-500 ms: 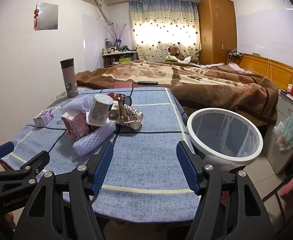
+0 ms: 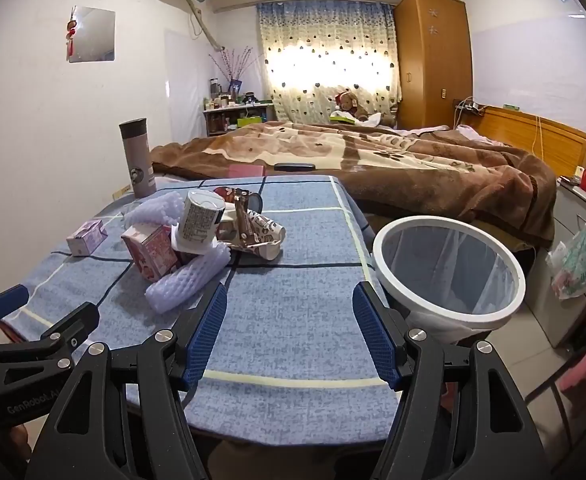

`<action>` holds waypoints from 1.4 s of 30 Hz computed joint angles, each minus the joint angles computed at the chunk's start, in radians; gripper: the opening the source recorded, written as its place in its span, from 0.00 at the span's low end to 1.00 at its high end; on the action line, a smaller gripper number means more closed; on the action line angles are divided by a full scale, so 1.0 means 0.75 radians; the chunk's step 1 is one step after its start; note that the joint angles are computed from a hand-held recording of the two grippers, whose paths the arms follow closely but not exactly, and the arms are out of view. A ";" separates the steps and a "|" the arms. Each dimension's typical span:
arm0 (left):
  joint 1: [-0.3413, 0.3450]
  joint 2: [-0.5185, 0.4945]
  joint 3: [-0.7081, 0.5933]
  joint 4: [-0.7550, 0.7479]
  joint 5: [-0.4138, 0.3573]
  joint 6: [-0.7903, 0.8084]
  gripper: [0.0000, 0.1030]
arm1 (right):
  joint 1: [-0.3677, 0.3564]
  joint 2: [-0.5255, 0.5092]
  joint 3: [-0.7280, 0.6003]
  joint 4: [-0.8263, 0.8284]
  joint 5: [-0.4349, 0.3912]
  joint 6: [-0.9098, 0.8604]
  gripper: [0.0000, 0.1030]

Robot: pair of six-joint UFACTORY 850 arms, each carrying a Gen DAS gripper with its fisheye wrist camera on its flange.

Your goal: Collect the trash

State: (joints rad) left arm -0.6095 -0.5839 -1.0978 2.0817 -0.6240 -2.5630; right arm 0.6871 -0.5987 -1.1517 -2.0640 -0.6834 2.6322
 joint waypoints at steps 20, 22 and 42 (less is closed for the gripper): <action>0.001 0.008 0.013 0.010 0.006 -0.009 1.00 | -0.001 -0.010 -0.016 0.005 0.002 -0.005 0.65; 0.001 0.005 0.008 0.005 0.006 -0.006 1.00 | 0.000 -0.011 -0.017 0.010 0.002 -0.011 0.65; 0.001 0.009 0.010 0.005 0.010 -0.006 1.00 | -0.004 -0.007 -0.011 0.000 -0.001 0.000 0.65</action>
